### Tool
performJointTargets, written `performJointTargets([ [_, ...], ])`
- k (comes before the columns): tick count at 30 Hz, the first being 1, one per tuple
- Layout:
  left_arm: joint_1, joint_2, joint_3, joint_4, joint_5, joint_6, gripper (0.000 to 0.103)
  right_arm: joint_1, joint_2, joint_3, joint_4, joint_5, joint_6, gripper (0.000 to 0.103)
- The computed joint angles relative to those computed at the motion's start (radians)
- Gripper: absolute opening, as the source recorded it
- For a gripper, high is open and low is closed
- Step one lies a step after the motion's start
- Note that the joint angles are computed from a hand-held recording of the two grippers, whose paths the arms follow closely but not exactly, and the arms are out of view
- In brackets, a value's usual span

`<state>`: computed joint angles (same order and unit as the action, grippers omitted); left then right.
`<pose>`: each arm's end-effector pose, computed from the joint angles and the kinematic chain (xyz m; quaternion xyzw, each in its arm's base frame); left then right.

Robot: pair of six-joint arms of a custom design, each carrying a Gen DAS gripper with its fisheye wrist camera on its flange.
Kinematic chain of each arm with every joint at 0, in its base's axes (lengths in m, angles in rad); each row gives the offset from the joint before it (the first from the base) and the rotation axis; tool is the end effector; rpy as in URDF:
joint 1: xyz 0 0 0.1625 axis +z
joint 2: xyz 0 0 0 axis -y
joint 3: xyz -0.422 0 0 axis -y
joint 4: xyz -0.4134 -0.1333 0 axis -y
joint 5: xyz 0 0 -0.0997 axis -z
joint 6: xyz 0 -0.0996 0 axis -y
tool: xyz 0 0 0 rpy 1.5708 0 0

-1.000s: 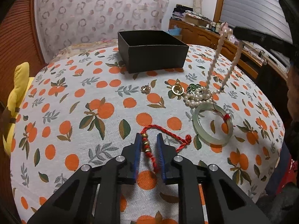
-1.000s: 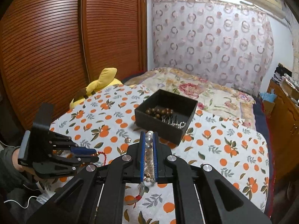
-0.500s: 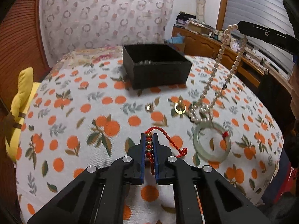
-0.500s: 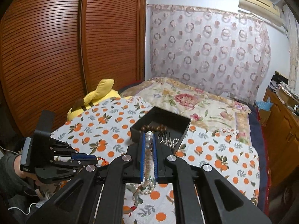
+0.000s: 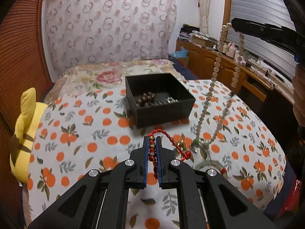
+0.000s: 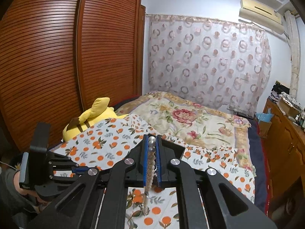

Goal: Organize jewelry
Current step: 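Lift the red bracelet and pearl necklace and carry both toward the black box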

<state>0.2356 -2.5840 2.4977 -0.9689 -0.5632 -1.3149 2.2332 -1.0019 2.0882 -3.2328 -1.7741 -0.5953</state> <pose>-0.0604 -0.2382 0.3260 0.1317 0.8455 -0.3985 0.3301 0.4316 -0.3693 0.1247 0.5378 -0.7884 0.2855 0.0878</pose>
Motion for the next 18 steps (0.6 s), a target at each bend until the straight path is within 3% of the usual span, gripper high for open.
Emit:
performJointTargets([
  [18,0.113,0.094,-0.004,-0.284,0.091,0.222,0.006,0.036,0.081,-0.182,0.022,-0.006,0.008,0.009],
])
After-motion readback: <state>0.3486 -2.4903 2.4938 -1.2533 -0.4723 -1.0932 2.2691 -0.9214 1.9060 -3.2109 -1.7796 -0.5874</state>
